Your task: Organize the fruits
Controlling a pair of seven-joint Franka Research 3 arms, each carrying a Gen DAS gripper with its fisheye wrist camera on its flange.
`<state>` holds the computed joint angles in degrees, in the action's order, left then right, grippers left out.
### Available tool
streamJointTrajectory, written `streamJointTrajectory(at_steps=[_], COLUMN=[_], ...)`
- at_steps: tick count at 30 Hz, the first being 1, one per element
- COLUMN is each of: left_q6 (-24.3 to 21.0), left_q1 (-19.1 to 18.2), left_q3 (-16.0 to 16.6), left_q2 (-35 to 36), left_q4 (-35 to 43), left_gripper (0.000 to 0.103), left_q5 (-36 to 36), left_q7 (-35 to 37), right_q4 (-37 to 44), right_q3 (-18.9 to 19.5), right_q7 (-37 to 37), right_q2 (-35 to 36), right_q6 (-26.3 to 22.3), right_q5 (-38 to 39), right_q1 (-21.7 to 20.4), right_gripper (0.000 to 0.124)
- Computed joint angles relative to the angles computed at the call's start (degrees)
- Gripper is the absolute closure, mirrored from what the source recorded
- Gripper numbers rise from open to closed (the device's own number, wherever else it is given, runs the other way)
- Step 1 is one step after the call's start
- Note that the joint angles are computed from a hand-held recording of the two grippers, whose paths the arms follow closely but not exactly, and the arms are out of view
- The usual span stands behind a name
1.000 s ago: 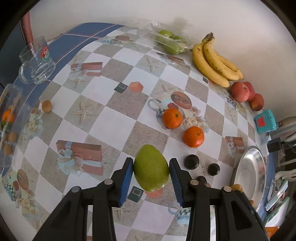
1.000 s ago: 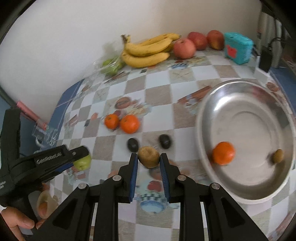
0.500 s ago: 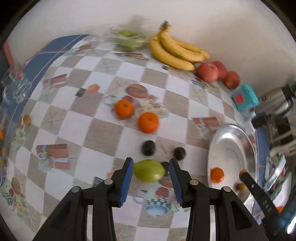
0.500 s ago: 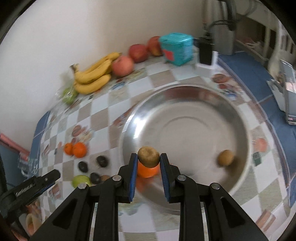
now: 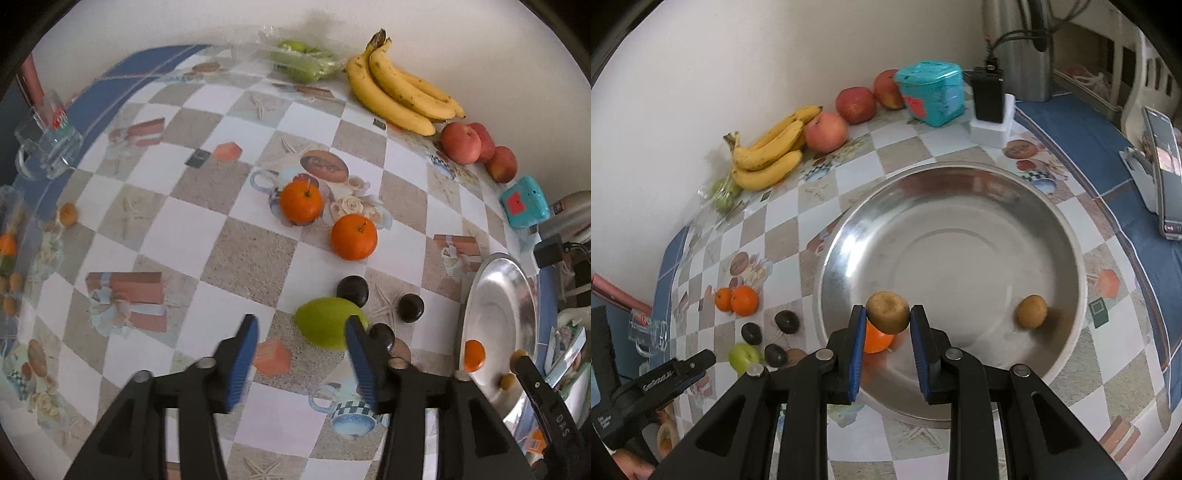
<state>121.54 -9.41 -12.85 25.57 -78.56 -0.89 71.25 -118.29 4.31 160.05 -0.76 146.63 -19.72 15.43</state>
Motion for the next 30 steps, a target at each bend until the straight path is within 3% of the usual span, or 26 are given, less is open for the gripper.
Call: streamJointTrajectory(at_steps=[7,30], left_q6=[-0.4,0.5], left_q1=[-0.2,-1.7], left_q3=[-0.8,-0.9], left_q2=[2.6,5.1], left_q4=[1.5,3.2], left_gripper=[0.036,0.033], left_q5=[-1.0,-0.1], left_q7=[2.0,4.5], right_q4=[0.2,0.1], right_q3=[-0.1,-0.2], right_q7=[-1.3,-3.2], right_q2=[0.2,0.6], right_q6=[0.1,0.5], right_q5=[1.1,3.8], right_q1=[0.3,0.3], right_gripper=[0.099,0.099])
